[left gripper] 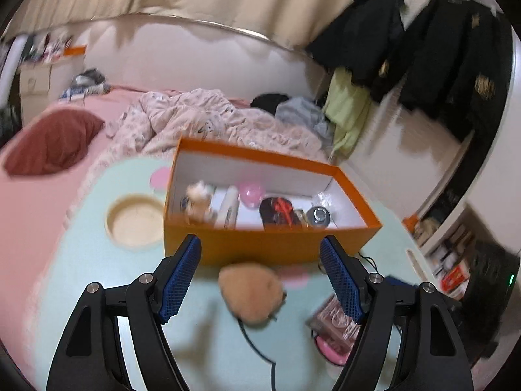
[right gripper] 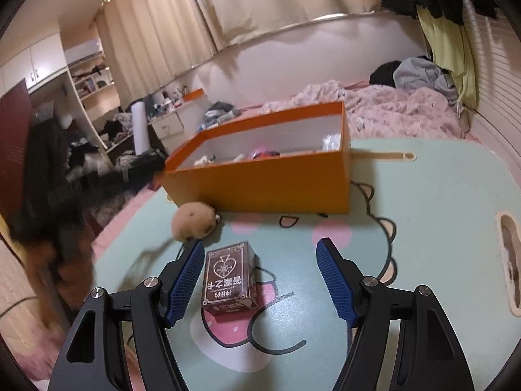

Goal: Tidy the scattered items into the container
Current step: 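Lift the card box out and place it on the table, right gripper, then grasp the dark tile with red character in the box, left gripper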

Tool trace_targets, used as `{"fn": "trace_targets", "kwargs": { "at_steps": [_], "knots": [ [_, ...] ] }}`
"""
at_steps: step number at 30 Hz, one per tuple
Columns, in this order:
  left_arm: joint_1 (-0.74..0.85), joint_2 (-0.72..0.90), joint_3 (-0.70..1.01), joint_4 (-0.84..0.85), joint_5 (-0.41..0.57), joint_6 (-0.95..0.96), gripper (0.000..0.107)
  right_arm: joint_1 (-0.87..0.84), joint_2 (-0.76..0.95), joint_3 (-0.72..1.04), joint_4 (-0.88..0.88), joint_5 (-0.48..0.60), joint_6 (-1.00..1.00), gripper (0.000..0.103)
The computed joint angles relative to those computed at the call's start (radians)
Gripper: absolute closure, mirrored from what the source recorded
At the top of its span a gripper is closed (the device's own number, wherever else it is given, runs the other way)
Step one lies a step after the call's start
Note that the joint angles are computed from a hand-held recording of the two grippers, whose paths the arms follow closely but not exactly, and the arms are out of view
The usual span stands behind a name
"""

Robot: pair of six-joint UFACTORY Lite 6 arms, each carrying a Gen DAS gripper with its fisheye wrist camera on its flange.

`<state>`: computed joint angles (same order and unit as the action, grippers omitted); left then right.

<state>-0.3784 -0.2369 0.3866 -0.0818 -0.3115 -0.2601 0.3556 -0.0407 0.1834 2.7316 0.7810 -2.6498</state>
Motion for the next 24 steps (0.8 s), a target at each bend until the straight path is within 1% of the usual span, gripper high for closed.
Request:
{"fn": "trace_targets", "kwargs": {
  "at_steps": [1,2,4,5,6,8,10,12,13,16,17,18,21,24],
  "knots": [
    [0.001,0.019,0.088,-0.059,0.105,0.105,0.031,0.02,-0.003,-0.004,0.029,-0.005,-0.019,0.032],
    [0.001,0.053,0.166,-0.139,0.175,0.209,0.031,0.022,-0.014,-0.009,0.038,-0.01,-0.033,0.032],
    [0.014,0.187,0.36,-0.306,0.327,0.397,0.034,0.057,-0.026,-0.023,0.099,-0.004,-0.076,0.032],
    [0.028,0.277,0.465,-0.344,0.41,0.439,0.043,0.043,-0.02,-0.022,0.09,0.001,-0.081,0.032],
    [0.041,0.371,0.566,-0.34,0.488,0.438,0.052,0.049,-0.021,-0.019,0.098,-0.01,-0.091,0.032],
    [0.044,0.556,0.75,-0.259,0.603,0.348,0.052,0.046,-0.019,-0.017,0.094,-0.013,-0.089,0.032],
    [0.036,0.677,0.853,-0.215,0.641,0.274,0.053,0.034,-0.017,-0.013,0.072,-0.013,-0.076,0.031],
    [0.033,0.751,0.919,-0.243,0.662,0.271,0.053,0.003,-0.017,-0.013,0.025,-0.005,-0.046,0.029],
    [0.026,0.78,0.949,-0.232,0.667,0.253,0.053,-0.015,-0.018,-0.011,0.0,-0.002,-0.031,0.028],
    [0.0,0.862,1.042,-0.055,0.701,0.071,0.054,-0.041,-0.016,-0.016,-0.037,0.015,-0.002,0.027],
    [-0.002,0.892,1.08,-0.034,0.722,0.051,0.062,-0.043,-0.02,-0.015,-0.043,0.012,0.005,0.027],
    [0.001,0.909,1.097,-0.044,0.722,0.06,0.065,-0.041,-0.026,-0.017,-0.036,0.009,0.005,0.026],
    [0.021,0.922,1.102,-0.031,0.705,0.045,0.066,-0.003,-0.054,-0.035,0.023,0.003,-0.019,0.025],
    [0.039,0.906,1.079,-0.072,0.687,0.09,0.066,0.019,-0.053,-0.035,0.056,-0.005,-0.041,0.024]
  ]
}}
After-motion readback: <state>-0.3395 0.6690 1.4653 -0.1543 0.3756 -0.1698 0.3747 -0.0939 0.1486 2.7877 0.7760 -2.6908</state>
